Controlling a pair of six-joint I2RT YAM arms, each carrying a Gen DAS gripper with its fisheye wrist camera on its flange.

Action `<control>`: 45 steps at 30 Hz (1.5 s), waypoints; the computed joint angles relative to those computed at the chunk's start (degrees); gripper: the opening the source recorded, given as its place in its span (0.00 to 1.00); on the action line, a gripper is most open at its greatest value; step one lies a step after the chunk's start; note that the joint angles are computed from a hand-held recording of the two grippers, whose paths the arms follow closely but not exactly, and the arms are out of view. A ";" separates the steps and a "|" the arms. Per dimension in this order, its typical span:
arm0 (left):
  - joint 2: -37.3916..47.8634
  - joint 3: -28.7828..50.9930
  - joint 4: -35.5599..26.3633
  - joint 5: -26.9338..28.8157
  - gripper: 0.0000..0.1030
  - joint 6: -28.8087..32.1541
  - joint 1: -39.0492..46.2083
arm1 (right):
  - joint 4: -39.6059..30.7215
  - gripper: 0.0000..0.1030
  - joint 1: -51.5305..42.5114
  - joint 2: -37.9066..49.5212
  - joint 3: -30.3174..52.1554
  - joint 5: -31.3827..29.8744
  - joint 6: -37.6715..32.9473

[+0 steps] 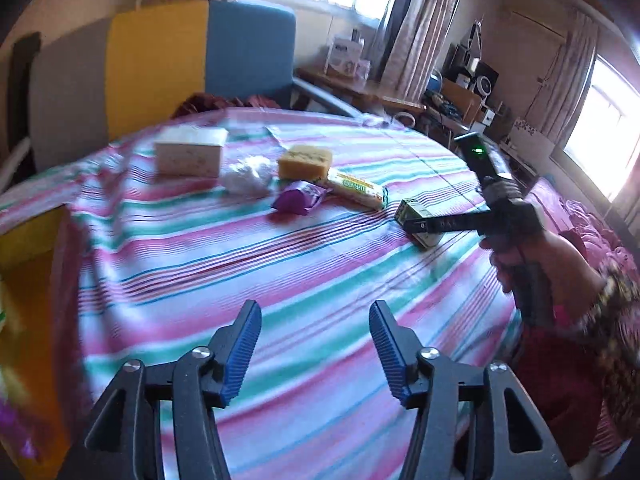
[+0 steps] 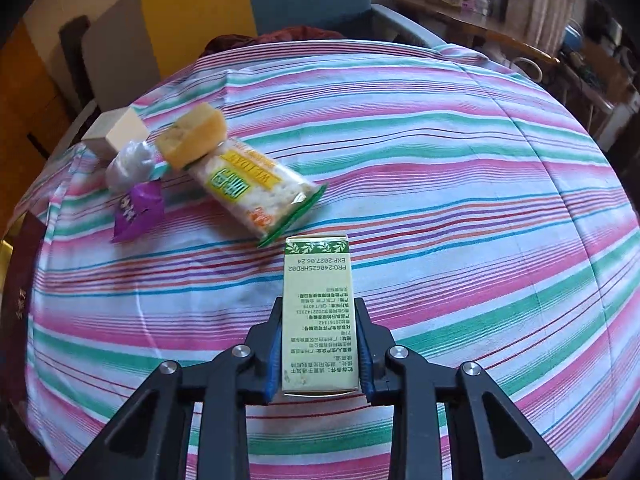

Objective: Organize objects
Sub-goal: 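Grasp the green-and-white juice carton with the right gripper, then grasp the purple candy packet with the left gripper while the right holds the juice carton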

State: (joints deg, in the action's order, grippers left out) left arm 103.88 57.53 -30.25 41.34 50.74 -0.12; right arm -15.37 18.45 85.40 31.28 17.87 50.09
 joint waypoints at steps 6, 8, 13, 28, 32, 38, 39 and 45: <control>4.37 1.52 12.90 -8.75 0.60 -12.36 -10.96 | 0.90 0.30 -0.79 -1.46 -1.33 -1.24 0.70; 5.74 1.93 16.96 -11.46 0.60 -14.66 -13.70 | 1.15 0.30 -0.98 -1.87 -1.65 -1.57 1.06; 10.49 5.84 20.77 -14.71 0.60 -17.99 -18.71 | 0.90 0.30 -0.83 -1.57 -1.31 -1.41 1.01; 21.26 14.03 23.34 -14.38 0.63 -26.04 -22.48 | 3.10 0.30 -2.52 -2.48 -2.71 -3.17 1.30; 22.56 15.79 23.53 -13.87 0.63 -28.70 -22.32 | 3.11 0.30 -2.61 -2.59 -2.73 -3.25 1.31; 24.02 17.06 25.25 -13.78 0.51 -31.40 -21.79 | 2.92 0.30 -2.27 -1.79 -2.18 -2.78 1.18; 24.08 16.98 25.54 -13.83 0.42 -31.54 -21.74 | 2.98 0.30 -2.40 -1.71 -2.13 -2.84 1.03; 23.54 15.43 27.14 -12.52 0.35 -31.21 -21.20 | 3.05 0.30 -2.32 -1.60 -2.07 -2.78 1.12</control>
State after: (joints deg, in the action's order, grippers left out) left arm 127.41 72.96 -3.10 28.82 19.53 -21.33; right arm -12.33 16.13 83.80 29.20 15.09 51.20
